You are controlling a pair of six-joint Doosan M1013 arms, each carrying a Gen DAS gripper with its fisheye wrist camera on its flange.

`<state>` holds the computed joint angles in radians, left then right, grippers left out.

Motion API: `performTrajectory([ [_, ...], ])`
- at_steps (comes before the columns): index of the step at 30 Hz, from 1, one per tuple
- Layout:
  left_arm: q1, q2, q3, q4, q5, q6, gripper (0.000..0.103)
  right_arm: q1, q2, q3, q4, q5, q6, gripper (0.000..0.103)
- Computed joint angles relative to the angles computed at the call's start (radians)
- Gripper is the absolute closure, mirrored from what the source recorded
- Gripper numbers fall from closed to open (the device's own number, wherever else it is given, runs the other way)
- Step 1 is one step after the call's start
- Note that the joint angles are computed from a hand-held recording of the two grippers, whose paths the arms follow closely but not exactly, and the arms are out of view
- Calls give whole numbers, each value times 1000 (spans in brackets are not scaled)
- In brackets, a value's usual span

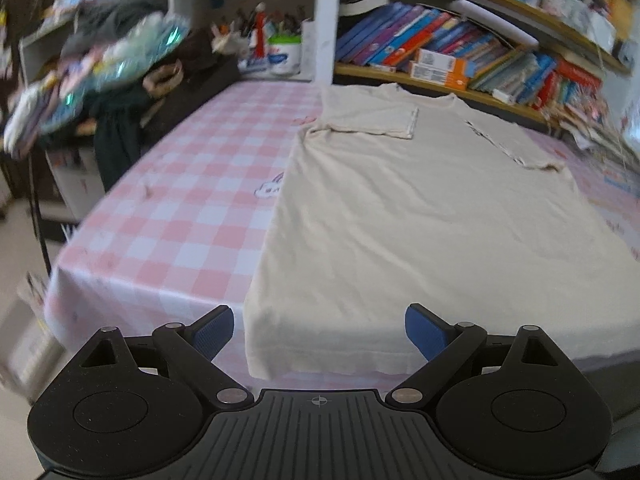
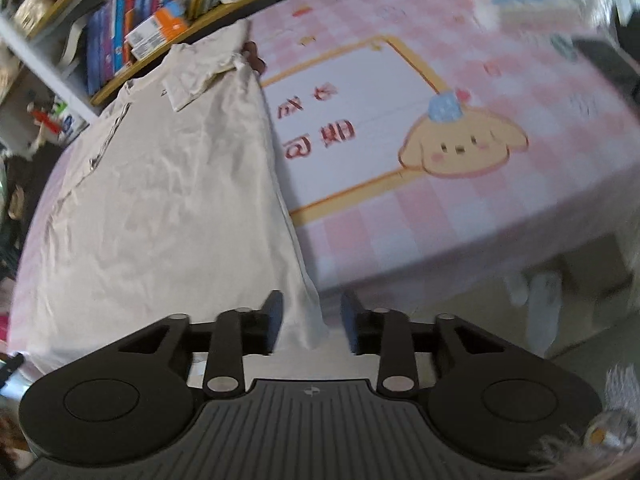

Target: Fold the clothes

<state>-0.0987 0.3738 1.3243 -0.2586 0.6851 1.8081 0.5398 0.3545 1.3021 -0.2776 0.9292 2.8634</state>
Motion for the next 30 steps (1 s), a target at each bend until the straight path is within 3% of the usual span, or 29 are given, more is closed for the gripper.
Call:
performTrajectory([
  [2,10,15,-19,-32,31,-28,9,-13,-8,16,49,-40,2,54],
  [8,34,48,-62,-99,117,-155,9,-39,-7,27,132,-81,-30,53],
  [17,75,60,-69,-132,125,-259,14,-69,-25,79,225,-193,-38,53],
  [24,119,93,-69,-351,166,-202,33,-81,-30,104,276,-244,-7,51],
  [30,127,130,-86,-420,147,-270,33,-90,-20,118,329,-265,-2,51],
])
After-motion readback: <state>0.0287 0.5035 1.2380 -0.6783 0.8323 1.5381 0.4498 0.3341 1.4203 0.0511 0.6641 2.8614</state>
